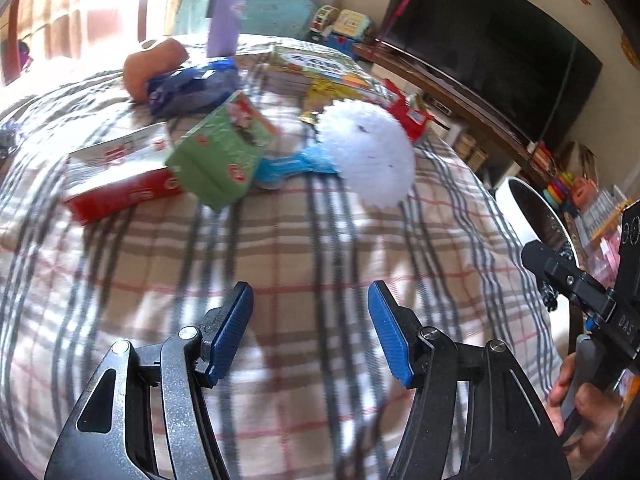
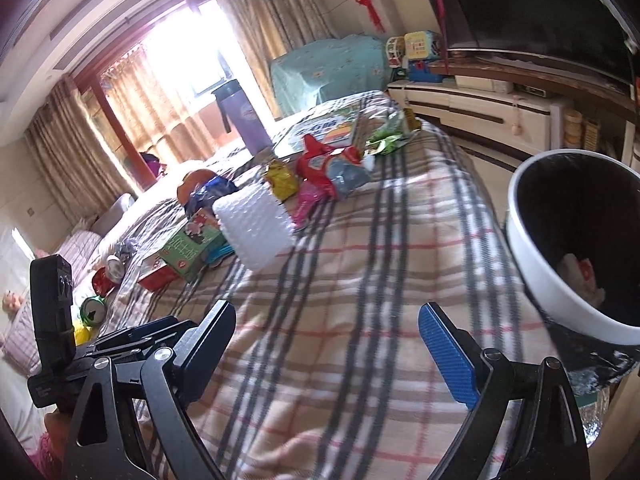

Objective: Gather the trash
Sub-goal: 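Move both open tools back over the bed, then grasp the green milk carton with the left tool while the right tool grasps the white foam mesh net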

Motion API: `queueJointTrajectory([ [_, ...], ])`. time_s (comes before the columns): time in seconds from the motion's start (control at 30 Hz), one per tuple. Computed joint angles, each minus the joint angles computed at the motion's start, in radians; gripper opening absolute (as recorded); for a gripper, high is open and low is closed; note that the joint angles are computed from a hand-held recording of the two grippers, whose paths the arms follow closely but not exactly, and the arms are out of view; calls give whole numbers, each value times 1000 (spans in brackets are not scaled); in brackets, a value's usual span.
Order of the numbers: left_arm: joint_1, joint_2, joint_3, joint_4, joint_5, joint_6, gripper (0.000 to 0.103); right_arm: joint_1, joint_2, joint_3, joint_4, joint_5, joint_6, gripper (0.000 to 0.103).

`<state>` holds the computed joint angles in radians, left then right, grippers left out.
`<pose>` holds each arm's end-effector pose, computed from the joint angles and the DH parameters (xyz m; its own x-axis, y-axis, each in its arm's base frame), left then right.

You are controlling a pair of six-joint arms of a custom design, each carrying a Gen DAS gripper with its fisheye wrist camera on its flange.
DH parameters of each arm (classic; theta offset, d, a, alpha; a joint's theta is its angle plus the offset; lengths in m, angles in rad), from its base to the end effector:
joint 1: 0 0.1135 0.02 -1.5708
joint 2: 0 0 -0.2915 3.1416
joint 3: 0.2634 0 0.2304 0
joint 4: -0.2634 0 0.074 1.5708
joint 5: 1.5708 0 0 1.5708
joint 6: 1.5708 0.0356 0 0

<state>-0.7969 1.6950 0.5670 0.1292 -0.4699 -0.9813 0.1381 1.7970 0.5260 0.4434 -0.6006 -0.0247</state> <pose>0.1953 -0.1767 0.1385 -0.7144 -0.3294 -0.6174 -0.2292 0.9438 -0.2383 0.2729 0.0582 0.1266 -0.7169 -0.1202 -0.6867 -0.5102 0.7618 0.3993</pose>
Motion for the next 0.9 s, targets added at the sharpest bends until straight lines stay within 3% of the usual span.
queueJointTrajectory([
  [0.33,80,-79,-68,-13,-18,-8,70,121,41,60,-2,40,18,94],
  [0.57,188,-126,-58,-24,-11,96,75,185,106,151,-21,60,41,94],
  [0.9,287,-22,37,-5,31,251,76,227,219,307,-78,51,91,93],
])
